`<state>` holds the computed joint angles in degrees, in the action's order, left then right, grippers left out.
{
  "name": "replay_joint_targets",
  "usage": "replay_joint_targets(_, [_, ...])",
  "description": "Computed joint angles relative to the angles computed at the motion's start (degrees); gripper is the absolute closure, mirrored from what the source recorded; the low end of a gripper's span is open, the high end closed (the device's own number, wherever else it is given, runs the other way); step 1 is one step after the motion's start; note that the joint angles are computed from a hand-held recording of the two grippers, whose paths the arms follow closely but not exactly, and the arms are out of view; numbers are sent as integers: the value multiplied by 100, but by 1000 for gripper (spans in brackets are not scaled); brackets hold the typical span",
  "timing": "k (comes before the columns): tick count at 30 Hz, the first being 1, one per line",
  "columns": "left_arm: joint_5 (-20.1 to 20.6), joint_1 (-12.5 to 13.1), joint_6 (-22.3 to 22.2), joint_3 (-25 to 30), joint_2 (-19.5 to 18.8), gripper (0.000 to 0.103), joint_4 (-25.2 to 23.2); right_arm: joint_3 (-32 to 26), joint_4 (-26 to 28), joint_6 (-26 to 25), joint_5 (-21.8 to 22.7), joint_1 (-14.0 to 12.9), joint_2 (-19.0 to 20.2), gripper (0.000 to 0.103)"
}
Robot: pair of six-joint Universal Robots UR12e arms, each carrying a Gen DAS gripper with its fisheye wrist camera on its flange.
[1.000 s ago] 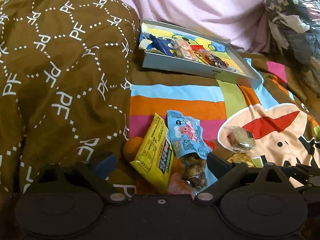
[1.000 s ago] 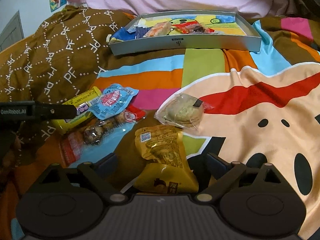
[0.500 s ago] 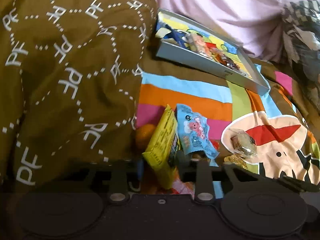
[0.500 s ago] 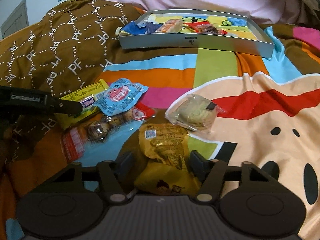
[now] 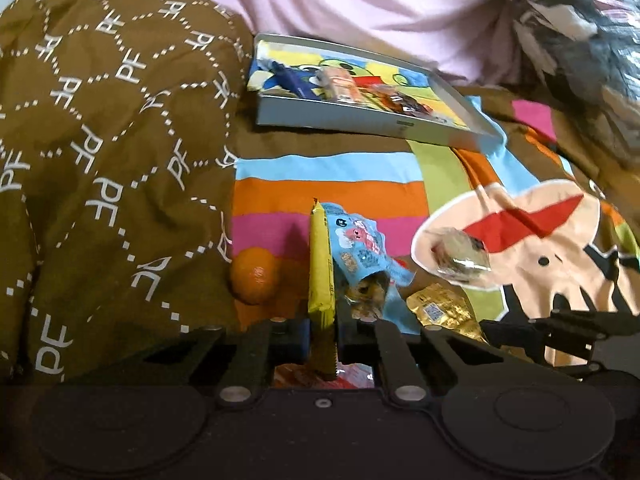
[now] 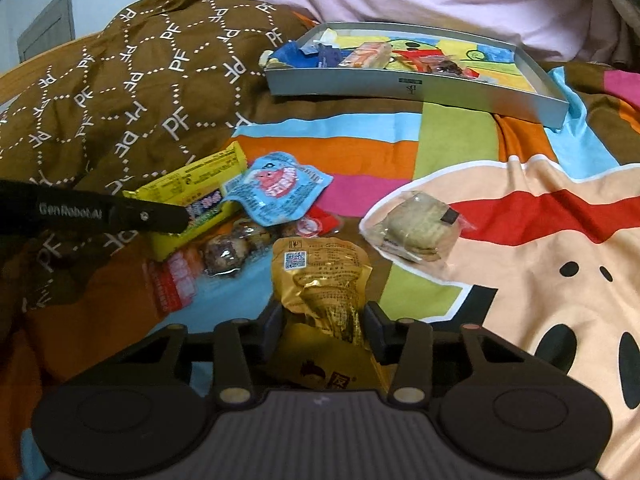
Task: Organize snacks
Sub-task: 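Lift the yellow pack with the left tool while the right tool carries the gold pack to the tray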
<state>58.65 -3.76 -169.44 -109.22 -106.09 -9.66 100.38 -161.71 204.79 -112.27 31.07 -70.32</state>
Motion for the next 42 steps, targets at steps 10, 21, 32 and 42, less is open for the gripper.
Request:
replay_joint_targets(10, [95, 53, 234, -272, 375, 91, -357, 53, -48, 80, 238, 48, -57, 55])
replay_joint_targets(21, [-8, 55, 211, -284, 299, 79, -234, 59, -126, -10, 271, 62, -40, 54])
replay_joint_targets(32, [-288, 63, -241, -16, 59, 72, -452, 40, -106, 0, 304, 46, -25, 49])
replay_joint_targets(42, [-234, 30, 45, -86, 150, 90, -531, -15, 98, 30, 302, 58, -13, 51])
